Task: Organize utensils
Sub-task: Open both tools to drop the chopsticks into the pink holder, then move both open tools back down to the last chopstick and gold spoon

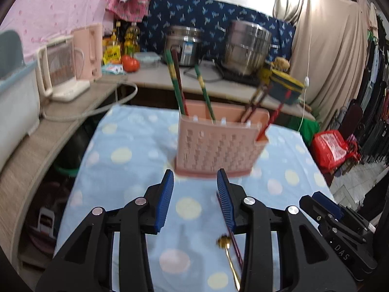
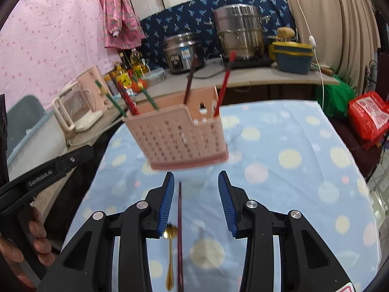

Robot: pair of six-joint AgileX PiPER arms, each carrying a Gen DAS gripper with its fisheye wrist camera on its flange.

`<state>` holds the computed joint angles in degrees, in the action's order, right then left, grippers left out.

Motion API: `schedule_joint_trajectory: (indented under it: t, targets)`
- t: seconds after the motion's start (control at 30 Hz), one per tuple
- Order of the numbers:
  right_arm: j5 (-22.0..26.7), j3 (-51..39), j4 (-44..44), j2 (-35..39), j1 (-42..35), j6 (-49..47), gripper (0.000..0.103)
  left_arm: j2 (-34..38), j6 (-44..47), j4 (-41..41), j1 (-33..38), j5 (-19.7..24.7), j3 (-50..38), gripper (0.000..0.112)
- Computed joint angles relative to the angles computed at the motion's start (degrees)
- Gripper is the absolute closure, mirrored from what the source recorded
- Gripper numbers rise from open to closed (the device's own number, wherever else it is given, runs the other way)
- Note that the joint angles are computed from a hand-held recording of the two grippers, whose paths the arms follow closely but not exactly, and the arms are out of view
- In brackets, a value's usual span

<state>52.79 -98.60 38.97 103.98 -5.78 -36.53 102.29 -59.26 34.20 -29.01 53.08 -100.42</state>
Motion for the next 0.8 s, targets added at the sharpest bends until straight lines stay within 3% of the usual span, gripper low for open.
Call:
schedule_joint_trajectory:
  t: [0.4, 0.8]
  targets:
    - [-5.97, 26.15, 0.26, -12.65, -1.63, -11.02, 0.065, -4.62, -12.04, 0.23, -7.62, -4.12, 19.04, 0.077]
    - [-7.25, 36.58, 0.59, -16.84, -1.54, -14.68, 0.068, -5.84, -17.67, 0.42, -11.28, -5.08, 26.25, 0.077]
